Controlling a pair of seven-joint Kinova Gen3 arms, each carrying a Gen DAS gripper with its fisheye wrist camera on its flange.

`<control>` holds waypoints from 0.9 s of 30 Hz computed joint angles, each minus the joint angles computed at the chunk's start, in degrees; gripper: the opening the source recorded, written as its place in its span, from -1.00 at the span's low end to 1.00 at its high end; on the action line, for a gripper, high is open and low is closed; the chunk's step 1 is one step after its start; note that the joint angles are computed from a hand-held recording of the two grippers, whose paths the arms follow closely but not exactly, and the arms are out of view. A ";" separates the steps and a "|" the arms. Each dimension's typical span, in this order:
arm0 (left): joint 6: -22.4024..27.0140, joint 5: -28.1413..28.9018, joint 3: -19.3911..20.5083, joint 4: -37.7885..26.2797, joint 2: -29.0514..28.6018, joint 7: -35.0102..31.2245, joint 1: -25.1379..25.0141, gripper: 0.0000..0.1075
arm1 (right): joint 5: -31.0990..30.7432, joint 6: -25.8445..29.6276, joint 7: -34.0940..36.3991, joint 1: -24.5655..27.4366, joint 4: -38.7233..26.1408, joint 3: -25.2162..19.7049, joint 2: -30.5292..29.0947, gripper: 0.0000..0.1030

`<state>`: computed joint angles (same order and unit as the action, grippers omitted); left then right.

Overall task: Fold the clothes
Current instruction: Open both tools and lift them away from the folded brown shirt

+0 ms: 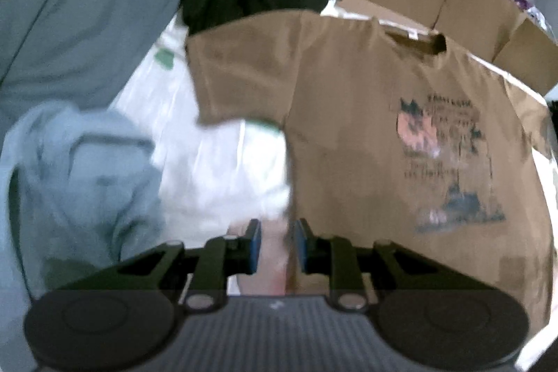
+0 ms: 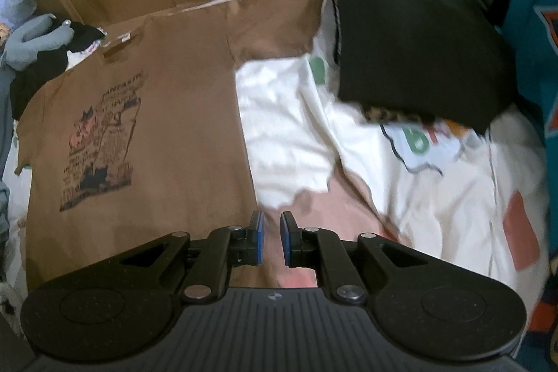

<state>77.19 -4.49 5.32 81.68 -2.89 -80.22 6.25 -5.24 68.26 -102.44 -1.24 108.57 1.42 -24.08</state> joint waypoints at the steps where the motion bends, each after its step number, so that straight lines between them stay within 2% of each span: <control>1: -0.64 -0.29 0.20 -0.66 0.85 0.24 0.12 -0.58 | 0.09 -0.85 0.02 -0.08 -0.27 -0.09 0.78 -0.69; 9: -5.58 -2.25 0.31 -4.46 6.81 0.93 1.81 -0.57 | 2.11 -7.00 0.65 -0.48 -3.41 -0.87 7.94 -0.69; 18: -9.05 -4.71 -1.44 -11.93 15.51 0.26 3.52 -0.57 | 2.25 -16.17 3.82 -1.51 -6.34 -0.94 17.38 -0.68; 20: -9.53 -5.72 -1.91 -13.60 17.33 0.58 4.14 -0.49 | 2.19 -18.52 4.23 -1.44 -6.92 -0.90 19.52 -0.68; 22: -10.04 -7.44 -2.45 -15.08 19.11 1.18 5.19 -0.29 | 2.87 -20.81 4.31 -1.44 -7.60 -1.10 21.93 -0.68; 27: -10.53 -9.78 -3.69 -19.15 23.61 2.50 7.02 -0.28 | 4.80 -27.79 5.88 -1.94 -8.39 -1.66 28.34 -0.68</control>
